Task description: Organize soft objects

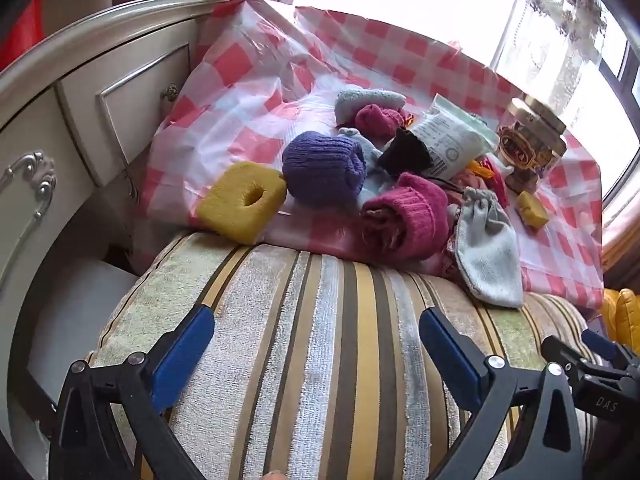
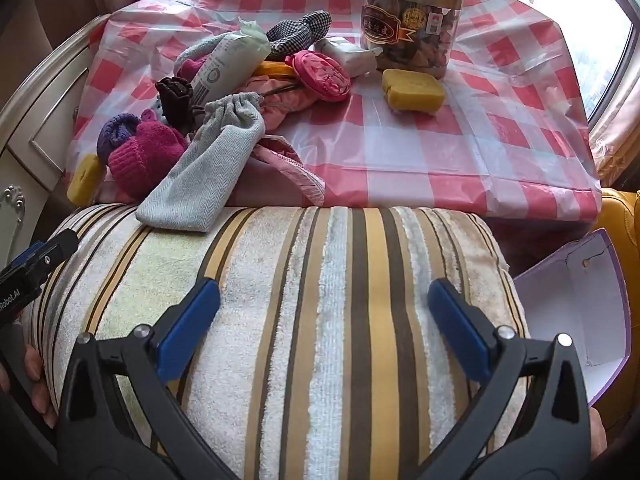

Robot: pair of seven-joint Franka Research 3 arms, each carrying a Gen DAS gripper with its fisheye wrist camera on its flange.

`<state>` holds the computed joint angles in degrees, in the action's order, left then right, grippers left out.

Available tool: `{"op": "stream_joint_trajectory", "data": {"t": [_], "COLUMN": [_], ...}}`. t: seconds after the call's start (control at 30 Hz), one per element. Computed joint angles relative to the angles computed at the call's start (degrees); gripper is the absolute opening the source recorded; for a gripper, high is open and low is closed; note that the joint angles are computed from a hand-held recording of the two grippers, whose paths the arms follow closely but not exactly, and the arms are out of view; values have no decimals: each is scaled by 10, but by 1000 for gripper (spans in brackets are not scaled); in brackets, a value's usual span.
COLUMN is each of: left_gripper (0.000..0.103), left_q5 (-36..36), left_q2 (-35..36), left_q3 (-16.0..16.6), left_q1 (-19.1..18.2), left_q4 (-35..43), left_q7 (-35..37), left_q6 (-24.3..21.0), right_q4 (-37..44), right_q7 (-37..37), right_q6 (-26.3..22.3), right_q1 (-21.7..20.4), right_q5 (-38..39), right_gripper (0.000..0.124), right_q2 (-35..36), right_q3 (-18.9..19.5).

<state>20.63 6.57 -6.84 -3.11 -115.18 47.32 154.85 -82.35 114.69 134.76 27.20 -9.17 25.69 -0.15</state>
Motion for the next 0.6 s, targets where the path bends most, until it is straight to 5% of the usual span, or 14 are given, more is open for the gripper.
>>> {"op": "stream_joint_trajectory", "data": {"t": [0.6], "left_gripper": [103], "left_q5": [6], "left_q2": [9], "left_q3": [1], "left_q1": [-2], "left_q4": [9], "left_q7": [7], "left_q6": [-17], "right_q4": [0], "right_q7": [-2], "right_q6": [0], "right_q1": [0], "right_q5": [1], "right_gripper": [103], "right_q2": [0], "right_q3": [0]}}
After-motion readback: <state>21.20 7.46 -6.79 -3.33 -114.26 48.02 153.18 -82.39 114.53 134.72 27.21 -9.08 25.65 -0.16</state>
